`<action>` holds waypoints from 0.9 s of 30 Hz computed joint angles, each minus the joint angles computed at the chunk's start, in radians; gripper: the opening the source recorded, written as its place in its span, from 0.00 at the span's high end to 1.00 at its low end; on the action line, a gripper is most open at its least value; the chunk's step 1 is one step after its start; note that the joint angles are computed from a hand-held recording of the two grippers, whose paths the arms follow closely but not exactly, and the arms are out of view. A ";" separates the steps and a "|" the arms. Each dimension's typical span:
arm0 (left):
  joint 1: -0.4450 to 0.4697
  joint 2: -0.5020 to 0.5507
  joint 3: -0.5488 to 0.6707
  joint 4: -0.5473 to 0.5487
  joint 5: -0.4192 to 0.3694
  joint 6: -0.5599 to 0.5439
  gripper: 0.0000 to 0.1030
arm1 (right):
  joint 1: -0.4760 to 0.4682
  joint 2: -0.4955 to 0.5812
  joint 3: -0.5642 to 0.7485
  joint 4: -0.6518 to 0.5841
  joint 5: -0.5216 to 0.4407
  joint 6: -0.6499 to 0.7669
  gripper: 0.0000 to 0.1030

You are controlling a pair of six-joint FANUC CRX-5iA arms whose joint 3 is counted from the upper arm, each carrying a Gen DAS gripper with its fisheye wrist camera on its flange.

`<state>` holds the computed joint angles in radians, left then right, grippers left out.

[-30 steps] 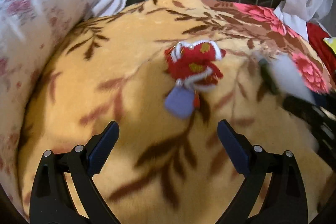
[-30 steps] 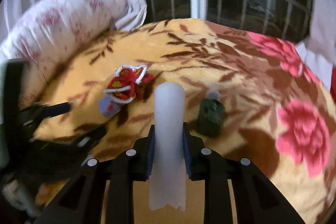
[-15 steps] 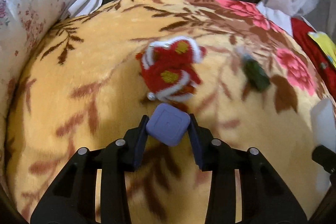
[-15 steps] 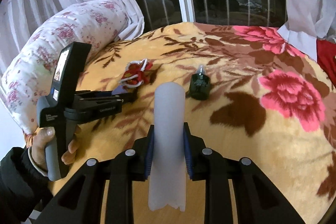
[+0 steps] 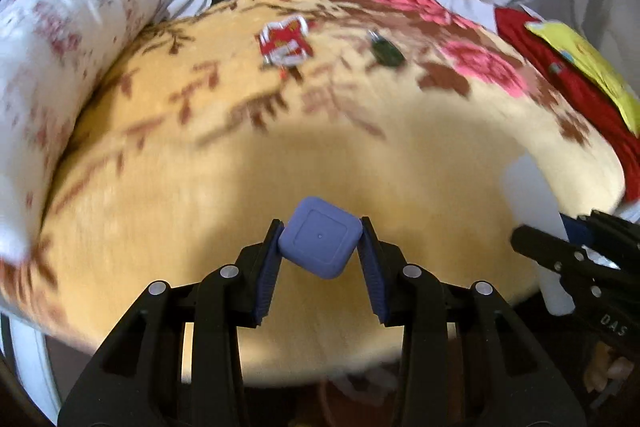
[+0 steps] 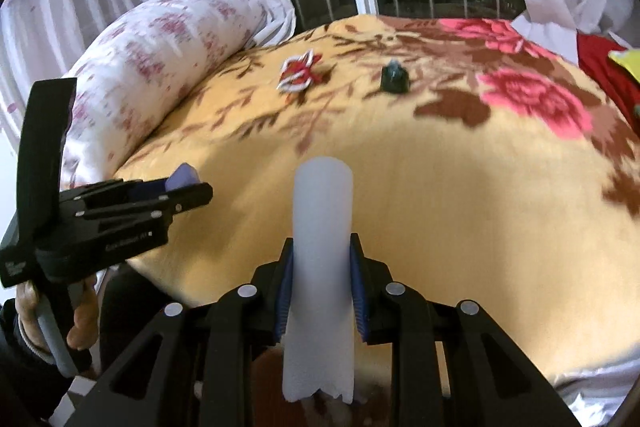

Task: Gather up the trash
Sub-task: 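Lower the pouch and foam roll into the orange bin and open both tools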

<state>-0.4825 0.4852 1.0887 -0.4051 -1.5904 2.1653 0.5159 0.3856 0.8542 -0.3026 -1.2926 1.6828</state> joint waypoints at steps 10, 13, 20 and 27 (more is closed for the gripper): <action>-0.126 -0.098 -0.246 0.014 0.033 0.158 0.64 | 0.043 -0.288 -0.443 0.070 0.098 -0.027 0.74; -0.122 -0.099 -0.283 0.054 0.041 0.177 0.64 | 0.048 -0.309 -0.497 0.085 0.087 -0.043 0.74; -0.098 -0.086 -0.337 0.139 0.053 0.169 0.64 | 0.045 -0.304 -0.528 0.093 0.051 -0.079 0.73; -0.076 -0.064 -0.343 0.192 0.028 0.155 0.43 | 0.049 -0.283 -0.524 0.112 0.041 -0.110 0.42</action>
<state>-0.5583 0.4216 0.7461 -0.2133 -1.5621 2.3199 0.5649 0.1026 0.3302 -0.1902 -1.2512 1.5727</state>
